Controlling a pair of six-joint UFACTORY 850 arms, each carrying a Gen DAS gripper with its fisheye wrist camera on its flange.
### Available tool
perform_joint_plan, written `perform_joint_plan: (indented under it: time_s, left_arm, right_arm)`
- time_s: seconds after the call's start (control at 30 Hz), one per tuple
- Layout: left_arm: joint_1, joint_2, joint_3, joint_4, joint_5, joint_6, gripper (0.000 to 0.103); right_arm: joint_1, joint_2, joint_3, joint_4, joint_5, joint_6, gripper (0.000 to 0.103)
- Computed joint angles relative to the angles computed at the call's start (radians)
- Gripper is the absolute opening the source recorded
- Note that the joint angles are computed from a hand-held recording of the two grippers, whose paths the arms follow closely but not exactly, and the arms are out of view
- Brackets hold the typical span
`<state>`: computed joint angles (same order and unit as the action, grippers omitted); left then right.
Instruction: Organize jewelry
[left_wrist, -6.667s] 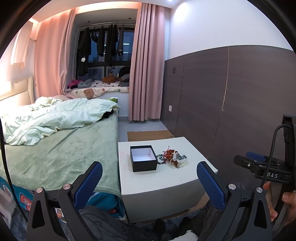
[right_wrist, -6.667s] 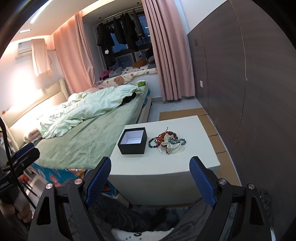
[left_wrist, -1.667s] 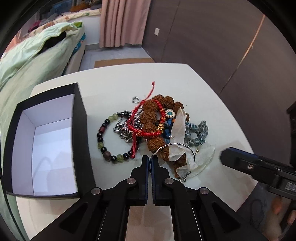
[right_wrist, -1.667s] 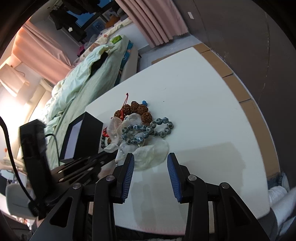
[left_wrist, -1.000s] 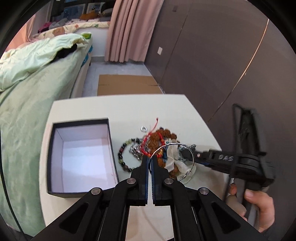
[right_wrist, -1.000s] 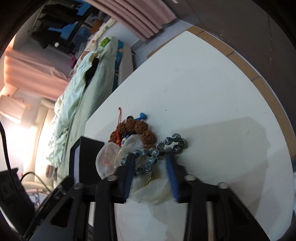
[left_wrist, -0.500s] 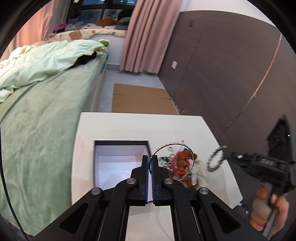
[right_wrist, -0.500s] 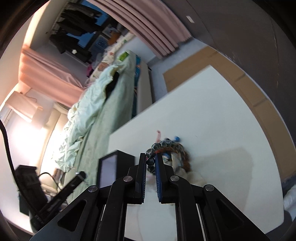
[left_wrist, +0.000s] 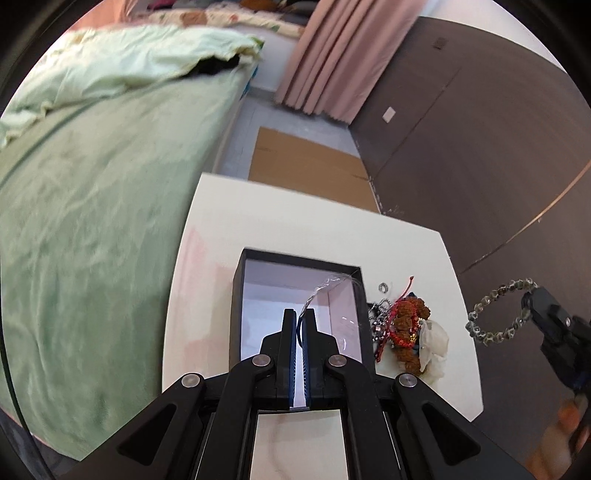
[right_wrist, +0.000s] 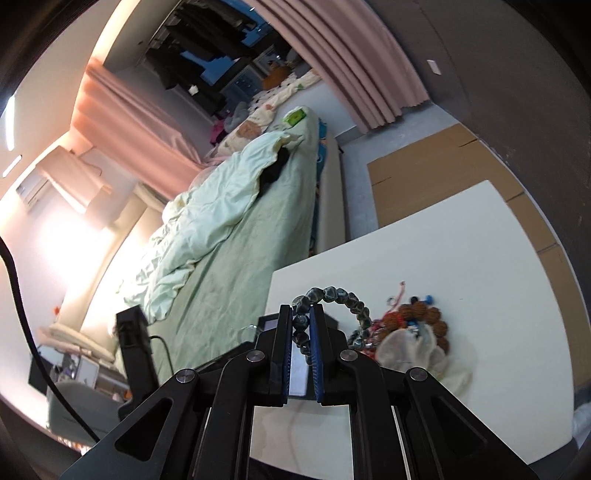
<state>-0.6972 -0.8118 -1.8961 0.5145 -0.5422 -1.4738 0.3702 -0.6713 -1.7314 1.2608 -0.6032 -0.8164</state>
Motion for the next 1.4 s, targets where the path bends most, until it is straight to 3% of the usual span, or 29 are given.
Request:
perform_joint_plan:
  time_s: [0.1, 0.3, 0.37, 0.43, 0.5, 0.67, 0.73, 0.83, 0.87, 1.17, 1.4]
  left_arm:
    - [0.013, 0.027, 0.049, -0.062, 0.050, 0.024, 0.003]
    - [0.021, 0.098, 0.159, -0.036, 0.108, -0.035, 0.007]
    - [0.022, 0.124, 0.194, 0.000, 0.117, -0.080, 0.019]
    - [0.020, 0.154, 0.238, 0.077, 0.129, -0.166, 0.066]
    - [0.013, 0.193, 0.288, 0.211, 0.125, -0.306, 0.083]
    - [0.009, 0.238, 0.336, 0.277, 0.087, -0.373, 0.086]
    - [0.005, 0.252, 0.354, 0.323, 0.074, -0.422, 0.094]
    - [0.002, 0.265, 0.370, 0.371, 0.072, -0.475, 0.100]
    - [0.001, 0.266, 0.372, 0.376, 0.075, -0.480, 0.100]
    - [-0.014, 0.214, 0.295, 0.334, 0.092, -0.388, 0.100]
    - [-0.033, 0.143, 0.179, 0.264, 0.048, -0.266, 0.100]
  right_arm:
    - [0.016, -0.014, -0.019, -0.030, -0.007, 0.021, 0.011]
    - [0.048, -0.063, -0.084, -0.098, -0.029, 0.077, 0.011]
    - [0.058, -0.083, -0.111, -0.120, -0.040, 0.100, 0.011]
    - [0.067, -0.102, -0.136, -0.137, -0.049, 0.118, 0.011]
    - [0.074, -0.117, -0.158, -0.151, -0.057, 0.131, 0.011]
    - [0.099, -0.152, -0.215, -0.205, -0.077, 0.180, 0.011]
    - [0.106, -0.169, -0.248, -0.247, -0.099, 0.212, 0.014]
    - [0.108, -0.188, -0.284, -0.310, -0.132, 0.279, 0.068]
    - [0.107, -0.164, -0.246, -0.294, -0.095, 0.259, 0.070]
    - [0.043, -0.038, -0.049, -0.233, 0.009, 0.189, 0.070]
    - [-0.015, 0.000, 0.031, -0.214, 0.038, 0.202, 0.070]
